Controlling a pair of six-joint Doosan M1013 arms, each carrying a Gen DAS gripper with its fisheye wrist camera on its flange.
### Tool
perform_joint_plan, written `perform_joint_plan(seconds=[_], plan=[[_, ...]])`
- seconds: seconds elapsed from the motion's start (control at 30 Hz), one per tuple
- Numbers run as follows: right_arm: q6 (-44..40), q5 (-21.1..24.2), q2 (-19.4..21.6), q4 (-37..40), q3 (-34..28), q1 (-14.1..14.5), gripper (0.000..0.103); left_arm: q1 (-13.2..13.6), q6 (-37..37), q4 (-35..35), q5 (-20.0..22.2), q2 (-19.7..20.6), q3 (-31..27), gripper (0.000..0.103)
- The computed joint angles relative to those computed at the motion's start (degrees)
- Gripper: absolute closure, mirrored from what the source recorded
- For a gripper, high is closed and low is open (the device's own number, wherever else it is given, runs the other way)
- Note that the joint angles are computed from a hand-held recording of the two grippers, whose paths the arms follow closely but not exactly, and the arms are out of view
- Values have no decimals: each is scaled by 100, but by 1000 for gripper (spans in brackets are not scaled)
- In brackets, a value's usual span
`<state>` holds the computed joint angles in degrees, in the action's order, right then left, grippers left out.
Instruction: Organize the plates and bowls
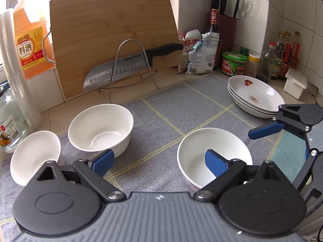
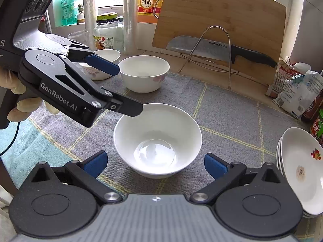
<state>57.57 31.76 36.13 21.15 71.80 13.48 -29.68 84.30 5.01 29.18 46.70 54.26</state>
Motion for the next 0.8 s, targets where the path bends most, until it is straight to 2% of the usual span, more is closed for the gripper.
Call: perform_joint_plan(seconds=[0.17,0.33,0.6,0.73,0.8], plan=[[110,54,22,57,-93,-20,0,-8,-1589,1329,-3,-110,297,7],[334,242,107,158,-303,-37,0,-25,-2727,2423,-52,-193,545,7],[723,590,314,-28,-818,13,0,-20,-3392,2823,-128,-181,576,7],[501,1034,538,128,-1284,-14,0,-68,-3907,3316,-26,-93,487,7],[223,1224,658,252,-1512,-34,0,-97,-4059,3481,165,-20,371,7]])
